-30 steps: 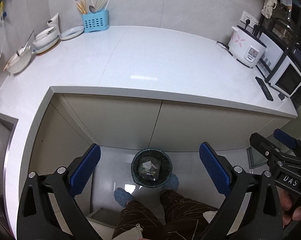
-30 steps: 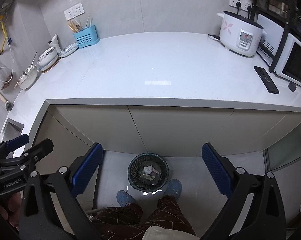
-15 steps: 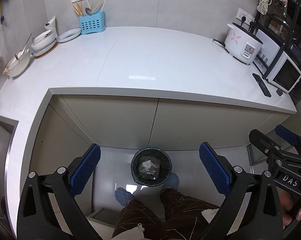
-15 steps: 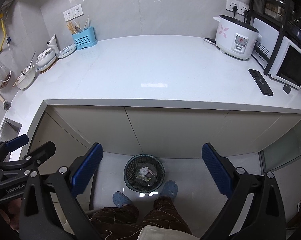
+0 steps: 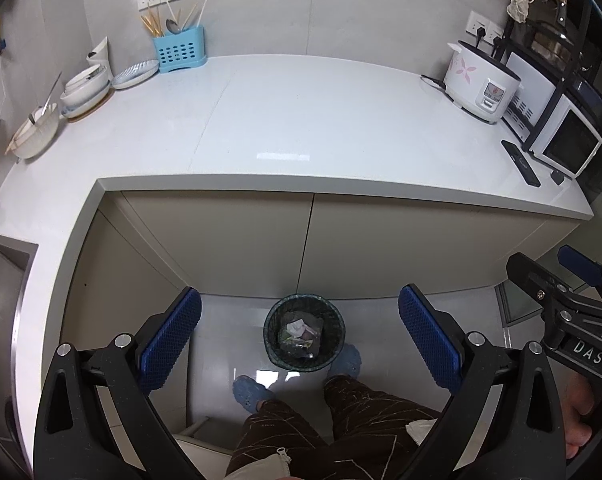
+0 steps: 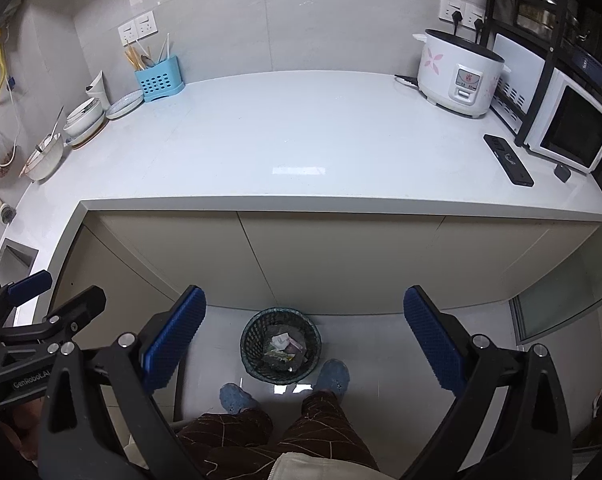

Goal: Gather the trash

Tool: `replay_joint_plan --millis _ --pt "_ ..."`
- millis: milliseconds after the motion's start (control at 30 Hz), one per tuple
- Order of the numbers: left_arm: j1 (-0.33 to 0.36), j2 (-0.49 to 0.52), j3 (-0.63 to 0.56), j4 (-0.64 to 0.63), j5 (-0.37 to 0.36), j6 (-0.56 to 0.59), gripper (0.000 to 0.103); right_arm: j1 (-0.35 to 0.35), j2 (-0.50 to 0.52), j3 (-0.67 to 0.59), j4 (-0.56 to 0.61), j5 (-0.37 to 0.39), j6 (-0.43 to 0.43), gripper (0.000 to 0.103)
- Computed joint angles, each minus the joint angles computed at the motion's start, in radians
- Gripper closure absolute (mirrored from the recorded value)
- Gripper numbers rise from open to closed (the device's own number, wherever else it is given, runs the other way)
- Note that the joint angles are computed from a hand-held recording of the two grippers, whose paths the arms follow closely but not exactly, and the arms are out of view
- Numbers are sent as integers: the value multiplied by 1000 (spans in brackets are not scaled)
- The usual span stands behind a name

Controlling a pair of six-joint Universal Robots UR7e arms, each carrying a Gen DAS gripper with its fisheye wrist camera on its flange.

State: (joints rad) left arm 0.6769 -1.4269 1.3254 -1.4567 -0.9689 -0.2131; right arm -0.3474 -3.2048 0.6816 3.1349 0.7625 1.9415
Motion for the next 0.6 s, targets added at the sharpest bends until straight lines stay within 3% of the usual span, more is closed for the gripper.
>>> replay_joint_plan --millis 600 --pt "-11 -11 -4 -2 20 -8 6 5 24 -55 5 -4 -3 8"
